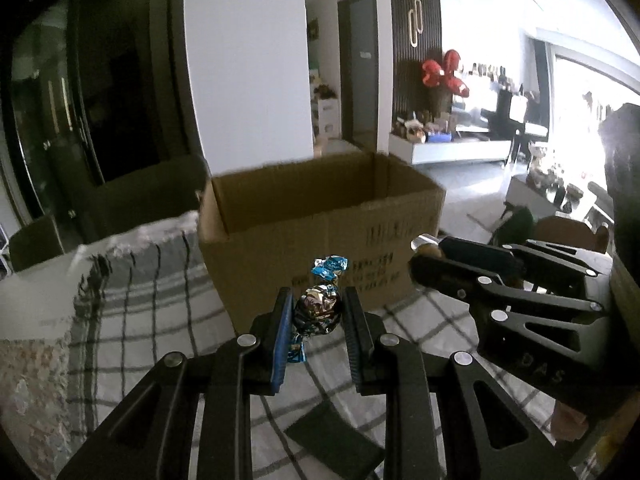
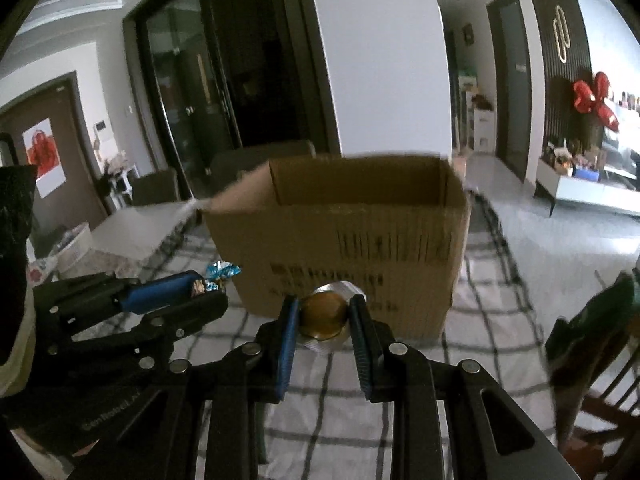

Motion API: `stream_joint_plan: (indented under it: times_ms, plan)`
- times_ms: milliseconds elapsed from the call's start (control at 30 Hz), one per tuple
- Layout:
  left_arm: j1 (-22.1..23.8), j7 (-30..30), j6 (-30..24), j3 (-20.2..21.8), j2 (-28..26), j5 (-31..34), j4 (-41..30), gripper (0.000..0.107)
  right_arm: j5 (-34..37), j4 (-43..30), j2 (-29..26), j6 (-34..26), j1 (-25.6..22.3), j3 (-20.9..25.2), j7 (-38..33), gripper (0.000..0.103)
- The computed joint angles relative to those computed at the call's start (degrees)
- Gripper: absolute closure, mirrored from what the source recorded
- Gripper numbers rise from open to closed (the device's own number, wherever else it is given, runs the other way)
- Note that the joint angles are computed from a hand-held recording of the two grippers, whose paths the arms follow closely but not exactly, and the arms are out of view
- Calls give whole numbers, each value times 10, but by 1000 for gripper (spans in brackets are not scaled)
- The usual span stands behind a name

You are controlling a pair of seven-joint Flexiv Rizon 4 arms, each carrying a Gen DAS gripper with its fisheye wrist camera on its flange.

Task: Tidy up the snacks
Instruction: 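Carry the blue candy with the left tool while the right tool carries the gold candy into the box, then open both tools over the box and move them back to the table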

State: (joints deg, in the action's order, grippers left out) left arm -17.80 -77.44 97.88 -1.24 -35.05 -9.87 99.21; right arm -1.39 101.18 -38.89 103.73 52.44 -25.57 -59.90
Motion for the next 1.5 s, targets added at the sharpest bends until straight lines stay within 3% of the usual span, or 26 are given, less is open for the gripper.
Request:
stream_joint_plan:
  times_ms: [233, 400, 767, 900, 933, 1033, 1100, 1167, 1300, 1500]
  plan:
    - [-11, -3, 7, 19, 1, -5, -32, 82, 9, -26, -1, 9, 32, -51, -13, 76]
    - [-10, -3, -21, 26, -17, -13, -83, 82, 7, -66, -12, -5, 26, -66, -19, 76]
    - [-9, -43, -125, 47, -91, -1, -237, 82, -82, -164, -39, -77, -70, 0, 39, 76]
    - [-24, -86, -160, 83, -113, 17, -283, 80, -113, -190, -50, -96, -94, 16, 64, 76]
    - [-21, -89, -170, 80, -116, 22, -293, 76, -122, -197, -53, -104, -102, 23, 70, 76]
    - [-19, -111, -187, 85, -119, 40, -305, 50, -140, -217, -59, -129, -125, 47, 90, 75]
    - [-32, -142, -186, 111, -115, 60, -301, 49, -148, -217, -57, -141, -135, 62, 106, 63]
    - [-42, -165, -190, 131, -108, 82, -294, 43, -159, -201, -54, -129, -121, 37, 130, 59]
    - [-78, -238, -183, 189, -80, 137, -252, 40, -187, -157, -36, -112, -102, 16, 155, 58]
    - [-106, -312, -167, 224, -31, 207, -172, 31, -191, -86, -10, -69, -58, -12, 148, 58]
